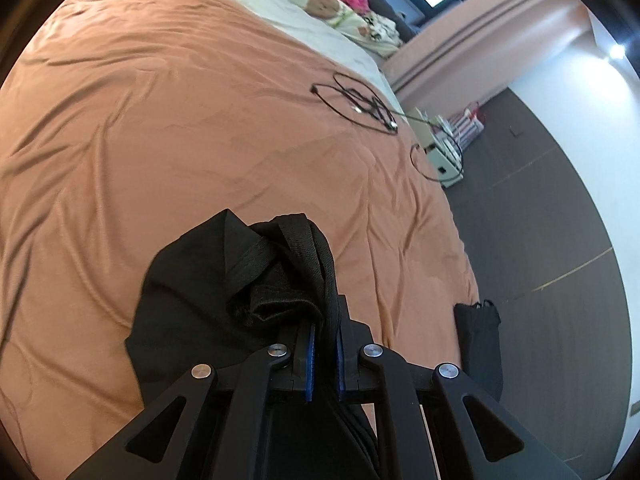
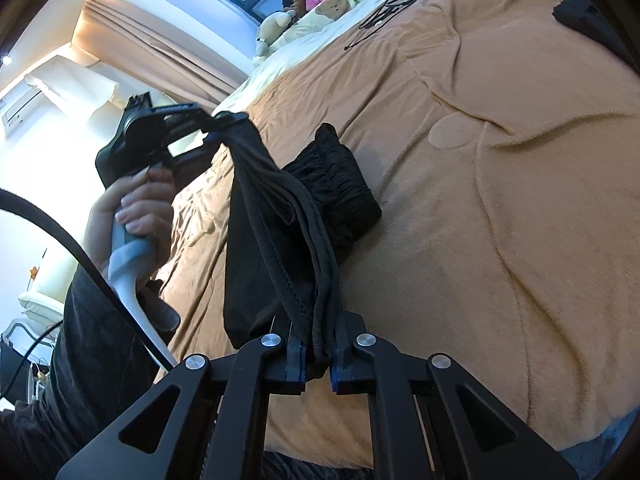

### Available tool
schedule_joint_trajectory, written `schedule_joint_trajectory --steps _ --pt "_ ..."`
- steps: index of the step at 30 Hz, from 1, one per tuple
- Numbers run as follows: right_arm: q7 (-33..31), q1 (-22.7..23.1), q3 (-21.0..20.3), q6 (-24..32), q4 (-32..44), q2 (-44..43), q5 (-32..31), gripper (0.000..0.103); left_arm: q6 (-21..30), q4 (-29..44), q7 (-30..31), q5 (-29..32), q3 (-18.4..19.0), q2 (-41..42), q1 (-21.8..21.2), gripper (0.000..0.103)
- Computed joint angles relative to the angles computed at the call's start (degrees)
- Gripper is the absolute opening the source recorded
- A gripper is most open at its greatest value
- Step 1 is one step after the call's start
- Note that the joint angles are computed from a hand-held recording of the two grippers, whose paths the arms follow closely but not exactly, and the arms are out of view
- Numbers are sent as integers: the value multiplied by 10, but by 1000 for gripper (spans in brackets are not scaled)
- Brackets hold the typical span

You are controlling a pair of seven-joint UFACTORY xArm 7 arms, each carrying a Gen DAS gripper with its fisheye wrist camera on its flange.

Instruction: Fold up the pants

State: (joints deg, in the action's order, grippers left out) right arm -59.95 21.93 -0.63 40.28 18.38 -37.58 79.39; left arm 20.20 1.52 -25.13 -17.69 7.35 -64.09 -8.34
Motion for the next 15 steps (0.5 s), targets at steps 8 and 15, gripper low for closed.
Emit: schedule_joint_trajectory --steps 8,15 --pt "14 -5 -2 2 -9 -1 -12 4 -34 26 32 -25 28 88 -73 60" --pt "43 5 5 -3 -13 -8 -29 4 37 -22 17 -18 1 -1 -26 62"
